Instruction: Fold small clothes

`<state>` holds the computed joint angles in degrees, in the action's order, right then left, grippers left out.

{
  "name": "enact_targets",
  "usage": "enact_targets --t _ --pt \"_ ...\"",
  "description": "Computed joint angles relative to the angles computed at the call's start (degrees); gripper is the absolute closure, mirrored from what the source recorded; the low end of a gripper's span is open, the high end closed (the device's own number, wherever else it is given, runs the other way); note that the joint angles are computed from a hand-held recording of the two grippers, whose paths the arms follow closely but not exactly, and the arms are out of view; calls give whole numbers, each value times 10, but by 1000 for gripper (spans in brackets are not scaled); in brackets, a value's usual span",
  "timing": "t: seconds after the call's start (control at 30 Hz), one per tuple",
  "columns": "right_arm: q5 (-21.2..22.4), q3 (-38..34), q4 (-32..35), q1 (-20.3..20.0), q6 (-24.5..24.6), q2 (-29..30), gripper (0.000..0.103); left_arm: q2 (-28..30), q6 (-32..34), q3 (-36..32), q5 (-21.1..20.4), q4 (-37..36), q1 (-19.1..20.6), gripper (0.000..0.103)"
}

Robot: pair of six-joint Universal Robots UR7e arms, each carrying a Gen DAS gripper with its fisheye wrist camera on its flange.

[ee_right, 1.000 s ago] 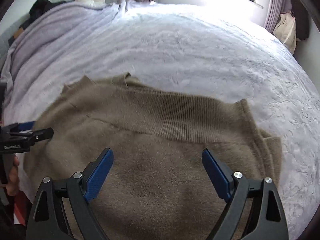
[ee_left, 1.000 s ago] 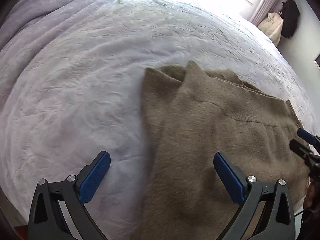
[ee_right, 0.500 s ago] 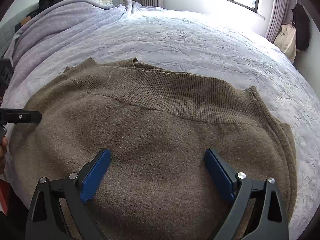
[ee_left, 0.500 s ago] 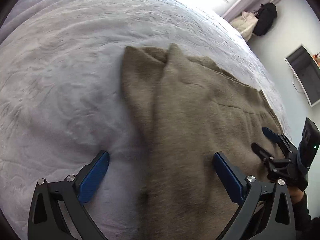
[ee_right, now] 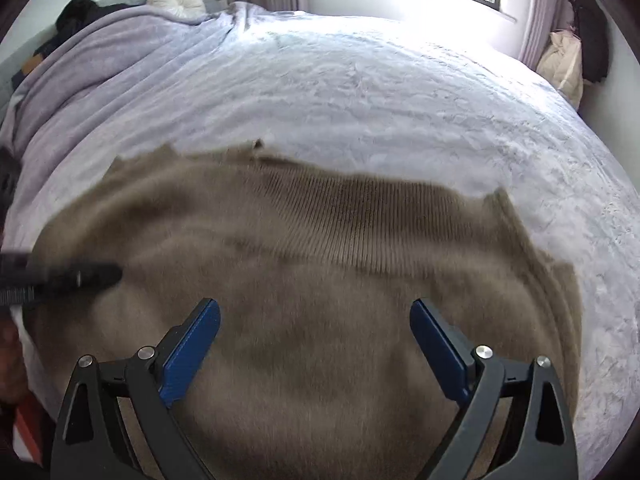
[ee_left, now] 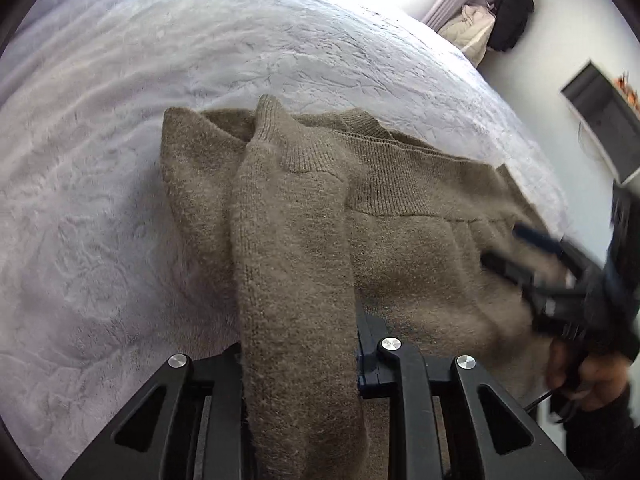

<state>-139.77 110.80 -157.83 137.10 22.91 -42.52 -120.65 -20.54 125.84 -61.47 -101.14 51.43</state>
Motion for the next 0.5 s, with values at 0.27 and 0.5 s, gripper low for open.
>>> enact_targets --t 0.27,0.5 --pt "-35 -45 98 3 27 35 6 -8 -83 -15 43 86 -72 80" --pt "-67 52 -16 46 23 18 6 34 -109 -28 55 120 -108 81"
